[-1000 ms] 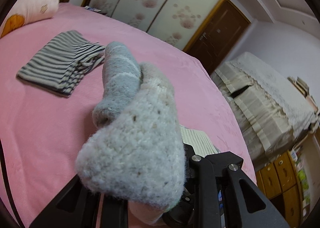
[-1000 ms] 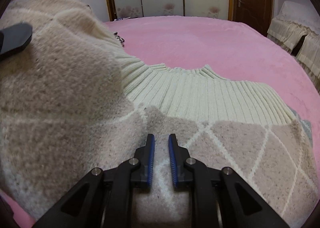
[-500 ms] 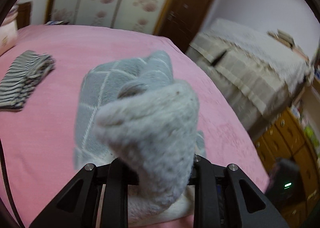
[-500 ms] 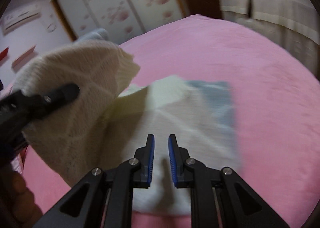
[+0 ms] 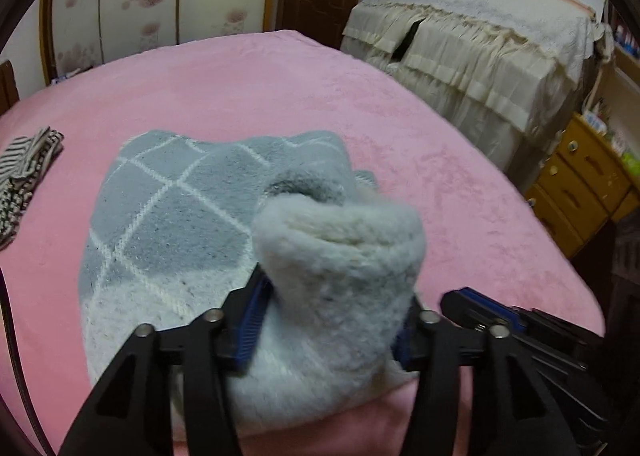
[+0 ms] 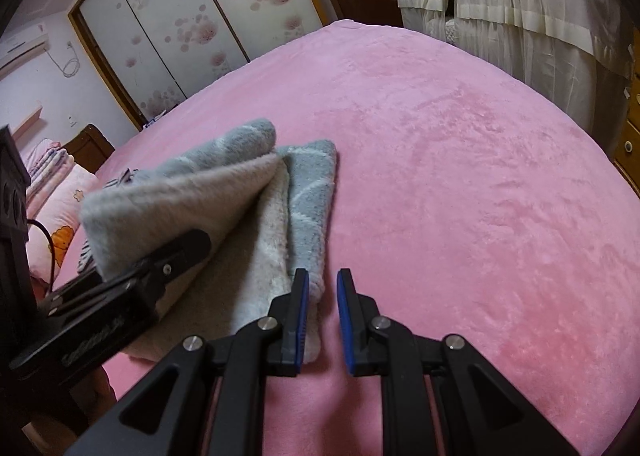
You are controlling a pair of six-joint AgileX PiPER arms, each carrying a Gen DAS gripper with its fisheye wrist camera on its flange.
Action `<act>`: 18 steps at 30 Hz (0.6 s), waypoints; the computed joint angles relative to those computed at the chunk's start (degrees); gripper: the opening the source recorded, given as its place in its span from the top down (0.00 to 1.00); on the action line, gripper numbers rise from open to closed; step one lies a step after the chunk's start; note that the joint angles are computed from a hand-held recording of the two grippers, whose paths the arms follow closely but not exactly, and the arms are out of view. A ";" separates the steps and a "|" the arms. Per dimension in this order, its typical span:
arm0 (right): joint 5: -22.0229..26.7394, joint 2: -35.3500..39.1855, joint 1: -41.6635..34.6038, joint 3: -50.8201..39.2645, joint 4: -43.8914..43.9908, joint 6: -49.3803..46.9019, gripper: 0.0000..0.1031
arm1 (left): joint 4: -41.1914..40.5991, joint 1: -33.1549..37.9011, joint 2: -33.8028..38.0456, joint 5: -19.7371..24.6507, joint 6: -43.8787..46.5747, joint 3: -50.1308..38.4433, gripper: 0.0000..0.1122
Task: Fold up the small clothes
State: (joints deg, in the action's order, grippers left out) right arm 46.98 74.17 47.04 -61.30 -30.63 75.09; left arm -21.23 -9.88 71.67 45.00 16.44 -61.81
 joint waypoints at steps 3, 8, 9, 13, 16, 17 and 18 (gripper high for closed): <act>-0.19 -0.42 -0.57 -0.93 0.64 -1.49 0.85 | -5.64 2.85 -2.01 3.58 4.58 -0.45 0.46; -0.29 -0.95 -2.31 -4.20 3.11 -5.17 0.72 | -17.11 14.10 -5.81 13.40 13.24 -2.42 0.30; -0.16 -1.22 -2.37 -4.78 3.34 -5.45 0.68 | -18.15 15.80 -6.22 14.37 13.61 -3.01 0.29; -1.46 -2.18 -3.83 -7.37 7.50 -9.24 0.61 | -22.15 27.58 -7.83 18.42 16.28 -3.84 0.27; -1.28 -1.32 -3.09 -10.45 9.22 -10.85 0.50 | -21.13 33.68 -6.49 18.99 15.78 -4.05 0.27; -0.93 -0.52 -2.77 -11.88 9.89 -11.85 0.46 | -19.77 34.43 -5.91 18.41 15.05 -3.89 0.27; -0.19 0.94 -2.17 -14.15 10.68 -13.31 0.40 | -16.89 34.45 -5.21 17.30 13.09 -3.78 0.27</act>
